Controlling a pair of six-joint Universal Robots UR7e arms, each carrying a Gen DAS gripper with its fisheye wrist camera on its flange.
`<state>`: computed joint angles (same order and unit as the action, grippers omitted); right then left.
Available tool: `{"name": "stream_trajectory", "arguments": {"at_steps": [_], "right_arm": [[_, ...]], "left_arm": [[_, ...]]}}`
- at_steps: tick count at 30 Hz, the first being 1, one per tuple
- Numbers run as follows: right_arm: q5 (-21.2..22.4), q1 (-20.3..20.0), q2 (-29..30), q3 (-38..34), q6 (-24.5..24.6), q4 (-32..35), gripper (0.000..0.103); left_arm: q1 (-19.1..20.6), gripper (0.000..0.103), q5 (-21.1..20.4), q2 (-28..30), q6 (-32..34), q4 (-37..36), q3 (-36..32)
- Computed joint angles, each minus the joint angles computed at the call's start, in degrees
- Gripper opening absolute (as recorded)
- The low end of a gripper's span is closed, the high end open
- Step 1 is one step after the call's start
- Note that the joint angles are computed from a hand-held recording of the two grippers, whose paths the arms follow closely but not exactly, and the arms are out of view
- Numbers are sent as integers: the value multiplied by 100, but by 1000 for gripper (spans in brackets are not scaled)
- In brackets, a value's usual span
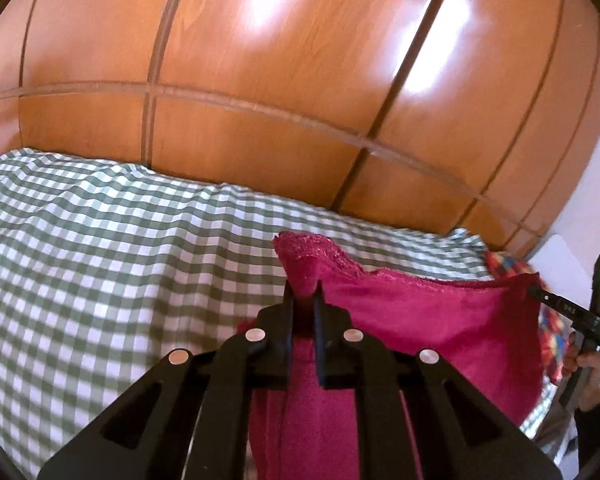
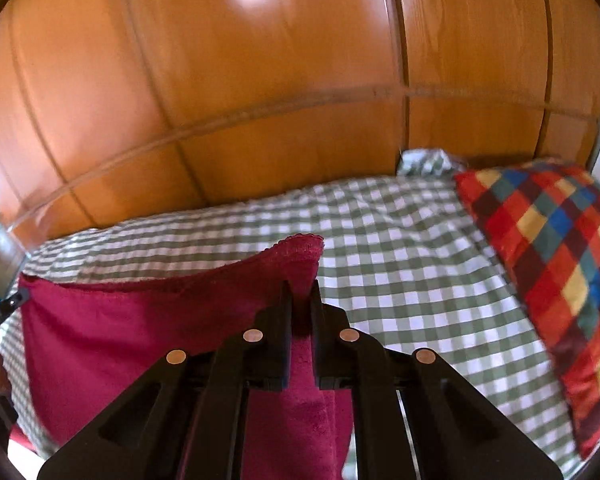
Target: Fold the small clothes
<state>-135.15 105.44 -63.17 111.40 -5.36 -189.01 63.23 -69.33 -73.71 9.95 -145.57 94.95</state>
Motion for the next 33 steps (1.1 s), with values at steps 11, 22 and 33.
{"name": "stream_trajectory", "arguments": {"at_steps": [11, 22, 33], "right_arm": [[270, -605, 231, 60, 730, 532, 12], [1460, -413, -1059, 1724, 1308, 136, 51], [1282, -127, -1243, 2721, 1813, -103, 8]], "left_arm": [[325, 21, 1013, 968, -505, 544, -507], [-97, 30, 916, -224, 62, -262, 739], [-513, 31, 837, -1438, 529, -94, 2347]]}}
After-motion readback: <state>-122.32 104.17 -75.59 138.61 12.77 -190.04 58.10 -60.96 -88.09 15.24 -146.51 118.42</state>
